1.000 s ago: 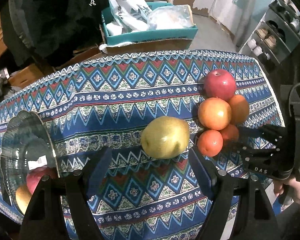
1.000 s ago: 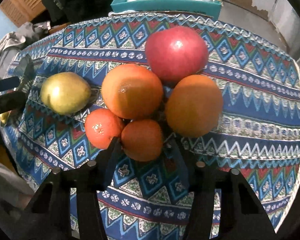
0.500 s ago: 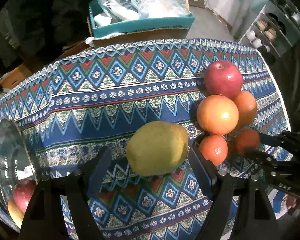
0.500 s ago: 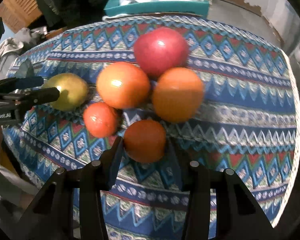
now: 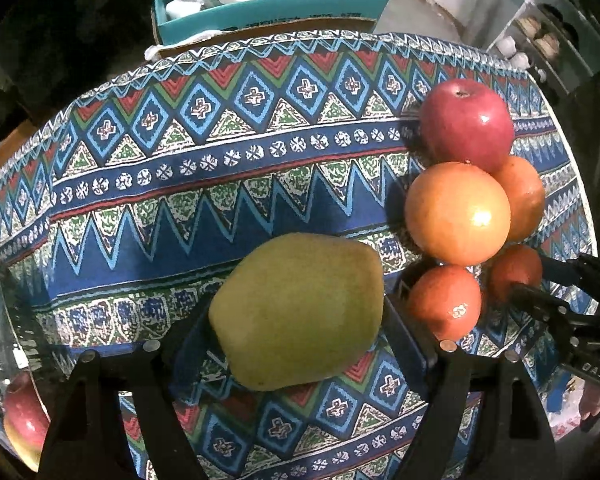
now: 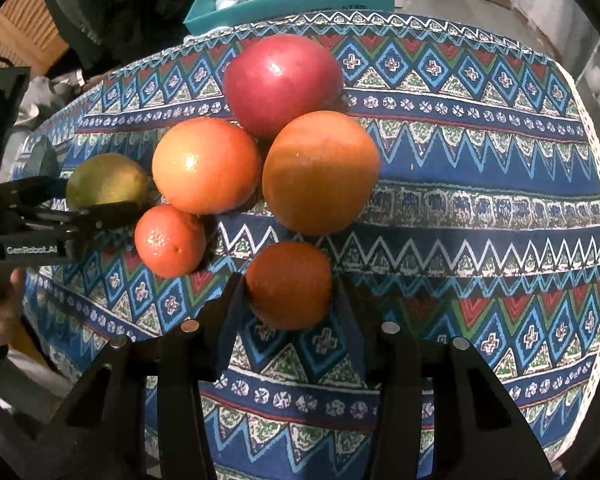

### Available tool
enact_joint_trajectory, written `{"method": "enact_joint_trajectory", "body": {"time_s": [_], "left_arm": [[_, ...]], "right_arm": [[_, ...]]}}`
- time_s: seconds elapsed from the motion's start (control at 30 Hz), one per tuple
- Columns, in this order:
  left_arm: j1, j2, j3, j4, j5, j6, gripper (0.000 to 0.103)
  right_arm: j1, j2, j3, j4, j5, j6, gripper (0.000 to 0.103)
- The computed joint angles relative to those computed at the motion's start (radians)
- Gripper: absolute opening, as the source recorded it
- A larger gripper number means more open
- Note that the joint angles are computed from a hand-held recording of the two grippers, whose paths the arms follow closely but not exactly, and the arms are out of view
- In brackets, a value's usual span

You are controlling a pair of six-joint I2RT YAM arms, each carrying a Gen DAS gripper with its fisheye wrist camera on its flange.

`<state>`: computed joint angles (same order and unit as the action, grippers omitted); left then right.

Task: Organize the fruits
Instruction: 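Grasp the yellow pear with the left tool while the right tool lifts the orange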

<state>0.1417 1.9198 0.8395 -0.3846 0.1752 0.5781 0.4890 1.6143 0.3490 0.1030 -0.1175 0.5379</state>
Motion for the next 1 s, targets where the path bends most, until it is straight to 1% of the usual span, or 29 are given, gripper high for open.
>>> {"method": "enact_joint_trajectory", "body": {"time_s": [0.1, 0.23, 0.37, 0.5, 0.63, 0.87, 1.0], "left_arm": [[0.012, -0.003, -0.006, 0.003, 0.020, 0.020, 0.078], [0.012, -0.037, -0.051, 0.040, 0.009, 0.038, 0.077], [0.044, -0.084, -0.076, 0.020, 0.033, 0.063, 0.077], [0.073, -0.152, -0.094, -0.013, 0.059, 0.092, 0.077], [0.100, -0.221, -0.107, -0.059, 0.086, 0.119, 0.077], [0.151, -0.335, -0.091, -0.163, 0.154, 0.165, 0.077], [0.197, -0.385, -0.064, -0.242, 0.194, 0.197, 0.077]], "right_arm": [[0.005, 0.031, 0.023, 0.003, 0.013, 0.001, 0.045], [0.034, 0.041, 0.041, -0.005, 0.043, 0.012, 0.044], [0.047, 0.022, 0.038, -0.006, 0.060, 0.025, 0.043], [0.058, -0.059, 0.023, -0.049, 0.084, 0.033, 0.043], [0.090, -0.144, 0.031, -0.114, 0.134, 0.042, 0.043], [0.155, -0.274, 0.067, -0.216, 0.207, 0.066, 0.043], [0.195, -0.353, 0.096, -0.278, 0.245, 0.081, 0.043]]}}
